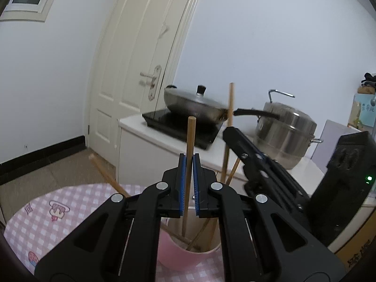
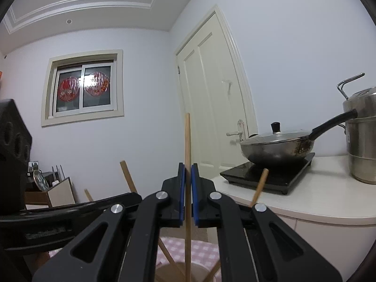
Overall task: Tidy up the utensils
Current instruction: 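Lift the chopstick upright with the left tool above the pink cup, then open the left tool to drop the chopstick into the pink cup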
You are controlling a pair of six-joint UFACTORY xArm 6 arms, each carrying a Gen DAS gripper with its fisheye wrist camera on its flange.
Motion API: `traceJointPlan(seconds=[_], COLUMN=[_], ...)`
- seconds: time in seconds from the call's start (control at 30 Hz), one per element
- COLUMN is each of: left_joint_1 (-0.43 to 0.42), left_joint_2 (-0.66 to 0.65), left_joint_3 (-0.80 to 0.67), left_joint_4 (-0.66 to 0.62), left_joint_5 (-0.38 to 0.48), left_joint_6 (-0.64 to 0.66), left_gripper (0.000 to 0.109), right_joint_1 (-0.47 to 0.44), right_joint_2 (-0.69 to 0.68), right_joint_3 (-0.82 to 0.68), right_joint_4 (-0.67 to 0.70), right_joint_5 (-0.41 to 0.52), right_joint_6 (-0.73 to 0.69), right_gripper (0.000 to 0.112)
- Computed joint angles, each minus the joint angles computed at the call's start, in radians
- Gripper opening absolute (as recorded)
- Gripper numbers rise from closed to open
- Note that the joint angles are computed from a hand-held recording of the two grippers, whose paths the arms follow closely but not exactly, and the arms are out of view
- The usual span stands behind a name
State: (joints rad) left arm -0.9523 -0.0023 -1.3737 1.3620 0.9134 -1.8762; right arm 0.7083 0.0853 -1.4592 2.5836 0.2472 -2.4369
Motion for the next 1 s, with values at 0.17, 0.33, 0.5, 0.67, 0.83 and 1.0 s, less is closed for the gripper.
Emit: traceJointPlan(seconds=[0.17,0.33,0.5,0.67,0.83,1.0], left_joint_1=[-0.002,-0.010,-0.001,0.018,0.011,0.007], left_joint_2=[0.027,0.030,0.035,0.024,0.014,0.017], left_joint_3=[-0.032,-0.043,-0.068,-0.062,-0.067,-0.088], left_joint_4=[-0.054,-0.083,-0.155,-0.218,-0.272,-0.314], left_joint_5=[0.000,0.006,0.016,-0.014,0.002,0.016], left_joint_6=[0.058,0.080,0.135,0.143,0.166,0.198], left_gripper=[0.006,0.007,0.007,0.007,0.007,0.007], right_joint_1=[0.002,0.004,0.009,0.014,0.025,0.038], right_joint_2=[-0.035,-0.072,-0.098,-0.118,-0.135,-0.124], right_joint_3=[0.055,0.109,0.134,0.146,0.151,0.126], right_joint_4=[0.032,0.059,0.048,0.031,0.009,-0.064], right_joint_5=[-0.020,-0.029,-0.053,-0.071,-0.107,-0.168], right_joint_6=[-0.023,-0.034,-0.011,0.019,0.050,0.141], right_gripper=[0.004,0.004,0.004,0.005,0.006,0.007])
